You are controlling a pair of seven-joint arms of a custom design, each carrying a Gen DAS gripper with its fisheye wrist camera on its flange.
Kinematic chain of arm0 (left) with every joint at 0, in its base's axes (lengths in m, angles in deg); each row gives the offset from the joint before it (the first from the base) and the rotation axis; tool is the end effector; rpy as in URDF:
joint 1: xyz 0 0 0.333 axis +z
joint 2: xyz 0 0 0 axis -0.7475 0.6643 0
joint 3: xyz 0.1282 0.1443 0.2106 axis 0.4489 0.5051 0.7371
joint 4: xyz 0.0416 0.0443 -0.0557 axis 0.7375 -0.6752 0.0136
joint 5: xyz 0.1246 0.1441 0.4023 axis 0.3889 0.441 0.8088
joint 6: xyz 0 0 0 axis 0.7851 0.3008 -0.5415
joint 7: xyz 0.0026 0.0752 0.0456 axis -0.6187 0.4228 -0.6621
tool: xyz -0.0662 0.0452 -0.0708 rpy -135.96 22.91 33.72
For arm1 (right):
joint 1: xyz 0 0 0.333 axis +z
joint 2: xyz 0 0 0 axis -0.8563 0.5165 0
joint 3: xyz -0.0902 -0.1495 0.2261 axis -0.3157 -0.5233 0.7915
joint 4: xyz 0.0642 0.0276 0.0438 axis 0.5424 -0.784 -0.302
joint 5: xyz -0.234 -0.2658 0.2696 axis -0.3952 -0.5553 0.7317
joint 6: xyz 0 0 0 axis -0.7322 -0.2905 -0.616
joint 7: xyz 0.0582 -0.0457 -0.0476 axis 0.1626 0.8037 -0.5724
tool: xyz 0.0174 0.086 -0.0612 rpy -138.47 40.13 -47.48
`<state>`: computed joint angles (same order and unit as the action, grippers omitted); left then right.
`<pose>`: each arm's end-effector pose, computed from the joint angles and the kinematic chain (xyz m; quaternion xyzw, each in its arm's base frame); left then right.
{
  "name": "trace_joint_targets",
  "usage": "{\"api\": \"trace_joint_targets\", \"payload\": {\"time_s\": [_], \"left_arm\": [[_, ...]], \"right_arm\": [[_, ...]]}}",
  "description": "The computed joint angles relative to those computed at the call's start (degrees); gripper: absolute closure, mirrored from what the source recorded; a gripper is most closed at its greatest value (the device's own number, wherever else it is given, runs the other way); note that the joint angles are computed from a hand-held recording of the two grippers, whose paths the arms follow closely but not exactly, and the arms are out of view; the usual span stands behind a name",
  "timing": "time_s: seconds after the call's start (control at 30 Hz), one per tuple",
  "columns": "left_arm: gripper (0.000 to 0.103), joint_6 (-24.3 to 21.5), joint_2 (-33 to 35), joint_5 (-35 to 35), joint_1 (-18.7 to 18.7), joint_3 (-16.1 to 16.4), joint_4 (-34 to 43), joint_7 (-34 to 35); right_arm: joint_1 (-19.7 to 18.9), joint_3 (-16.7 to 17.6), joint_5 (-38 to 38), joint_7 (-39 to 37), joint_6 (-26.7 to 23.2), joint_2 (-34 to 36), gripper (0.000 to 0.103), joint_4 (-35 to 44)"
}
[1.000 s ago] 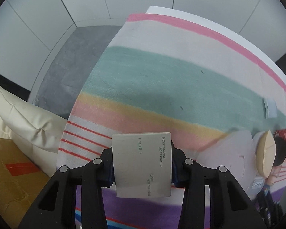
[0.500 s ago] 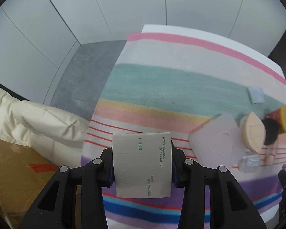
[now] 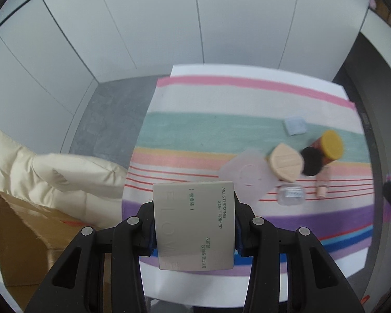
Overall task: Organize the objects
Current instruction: 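Lift the white box and lipstick tube and carry both toward the cardboard box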
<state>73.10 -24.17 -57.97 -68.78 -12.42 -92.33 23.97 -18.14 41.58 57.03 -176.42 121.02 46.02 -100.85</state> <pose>0.6229 -0.3882 0.4924 -0.3666 0.9070 -0.1450 0.1481 0.4375 0.4850 0.4854 -0.3691 0.8929 -0.2304 0.1158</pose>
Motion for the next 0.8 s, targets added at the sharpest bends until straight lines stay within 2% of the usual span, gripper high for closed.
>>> {"api": "trace_joint_targets", "payload": {"time_s": [0.17,0.23,0.37,0.47,0.53,0.8], "left_arm": [[0.059,-1.2,-4.3,-2.9,0.7,-0.9,0.1,2.4],[0.059,-2.1,-5.4,-3.4,0.7,-1.1,1.0,3.0],[0.059,-5.7,-6.3,-3.6,0.5,-1.1,4.6,3.1],[0.059,-7.3,-7.1,-5.4,0.9,-1.2,6.2,3.6],[0.059,-6.6,-9.0,-5.7,1.2,-1.1,5.5,3.8],[0.059,-6.4,-13.1,-8.0,2.4,-1.0,2.6,6.4]], "right_arm": [[1.1,0.3,-3.2,-4.0,-6.4,0.1,0.084,6.5],[2.0,0.4,-5.2,-6.5,-10.6,1.3,0.084,11.1],[5.1,-0.4,-9.5,-11.2,-19.3,5.0,0.084,21.3],[7.3,-1.4,-11.9,-13.3,-22.8,6.8,0.084,27.1],[9.1,-2.2,-13.7,-15.4,-25.1,8.7,0.084,31.6],[13.5,-4.8,-15.3,-16.1,-26.7,10.5,0.084,37.2]]}}
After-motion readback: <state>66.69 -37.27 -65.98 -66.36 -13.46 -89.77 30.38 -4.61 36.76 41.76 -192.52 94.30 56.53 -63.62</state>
